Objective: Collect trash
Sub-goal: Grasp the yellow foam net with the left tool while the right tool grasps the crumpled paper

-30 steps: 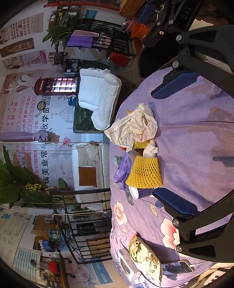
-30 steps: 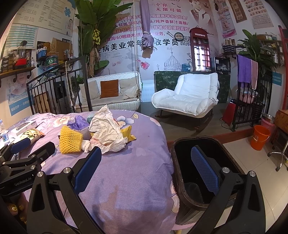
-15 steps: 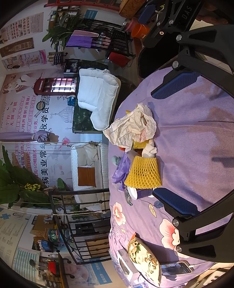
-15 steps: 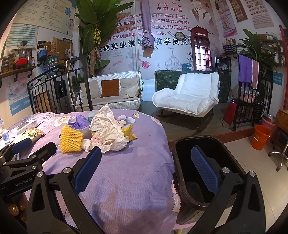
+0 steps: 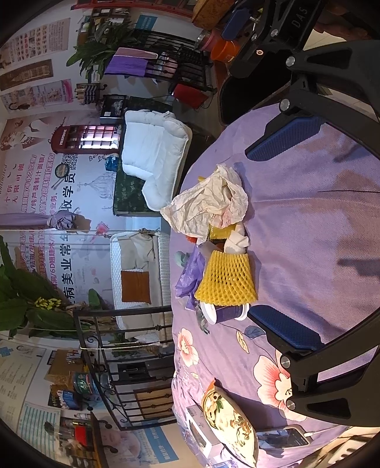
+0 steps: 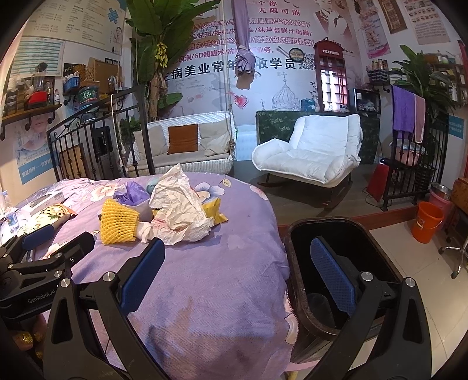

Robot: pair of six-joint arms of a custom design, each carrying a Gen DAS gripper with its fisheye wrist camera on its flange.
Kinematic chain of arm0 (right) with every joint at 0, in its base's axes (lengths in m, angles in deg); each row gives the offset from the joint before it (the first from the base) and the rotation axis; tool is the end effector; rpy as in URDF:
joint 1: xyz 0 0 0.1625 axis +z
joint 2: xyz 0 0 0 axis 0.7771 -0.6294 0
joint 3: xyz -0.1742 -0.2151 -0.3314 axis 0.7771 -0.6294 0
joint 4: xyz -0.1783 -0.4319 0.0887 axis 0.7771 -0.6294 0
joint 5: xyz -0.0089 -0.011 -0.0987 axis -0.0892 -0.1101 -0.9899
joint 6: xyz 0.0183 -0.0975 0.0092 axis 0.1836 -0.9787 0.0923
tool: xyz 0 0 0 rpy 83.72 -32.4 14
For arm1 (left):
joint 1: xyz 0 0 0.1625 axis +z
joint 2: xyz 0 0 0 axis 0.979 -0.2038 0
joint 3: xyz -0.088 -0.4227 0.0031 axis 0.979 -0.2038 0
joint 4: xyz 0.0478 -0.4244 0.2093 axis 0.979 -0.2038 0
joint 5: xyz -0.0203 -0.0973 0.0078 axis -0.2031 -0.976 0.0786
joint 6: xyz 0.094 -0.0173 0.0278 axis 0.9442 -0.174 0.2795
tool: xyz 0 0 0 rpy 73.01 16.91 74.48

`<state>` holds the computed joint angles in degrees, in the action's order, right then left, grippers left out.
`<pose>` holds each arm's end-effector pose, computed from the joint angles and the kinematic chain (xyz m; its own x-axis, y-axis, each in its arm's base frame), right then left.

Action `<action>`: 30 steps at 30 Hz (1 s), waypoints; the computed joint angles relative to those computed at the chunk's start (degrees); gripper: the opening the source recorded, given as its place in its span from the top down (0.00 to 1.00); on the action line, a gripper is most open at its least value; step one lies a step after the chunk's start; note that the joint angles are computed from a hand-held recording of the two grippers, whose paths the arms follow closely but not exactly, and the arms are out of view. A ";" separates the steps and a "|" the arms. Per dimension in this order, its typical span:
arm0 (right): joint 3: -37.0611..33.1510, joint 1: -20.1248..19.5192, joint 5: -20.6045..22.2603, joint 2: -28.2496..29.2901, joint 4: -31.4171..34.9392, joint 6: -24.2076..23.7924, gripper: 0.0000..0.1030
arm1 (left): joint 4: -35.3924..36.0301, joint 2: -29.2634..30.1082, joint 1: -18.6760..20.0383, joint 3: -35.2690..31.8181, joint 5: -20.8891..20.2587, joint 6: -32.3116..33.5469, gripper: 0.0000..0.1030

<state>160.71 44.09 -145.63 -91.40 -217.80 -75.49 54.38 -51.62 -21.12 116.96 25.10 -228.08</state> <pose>0.1686 -0.6814 0.1131 -0.7670 -0.1155 0.6312 -0.6163 0.4067 -0.6744 -0.1740 -0.6522 0.1033 -0.6960 -0.0114 -0.7180 0.6499 0.4153 -0.6366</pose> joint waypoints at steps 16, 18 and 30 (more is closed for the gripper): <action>-16.74 -0.82 3.09 5.14 35.47 0.26 0.04 | 25.80 5.06 7.27 -16.39 3.55 -12.05 0.05; -20.39 -0.61 3.34 6.98 38.59 -0.42 0.04 | 30.74 6.81 8.62 -20.83 5.14 -14.28 0.05; -45.68 0.27 5.82 19.43 56.45 -4.14 0.18 | 49.34 16.57 12.10 -40.12 9.62 -16.72 0.24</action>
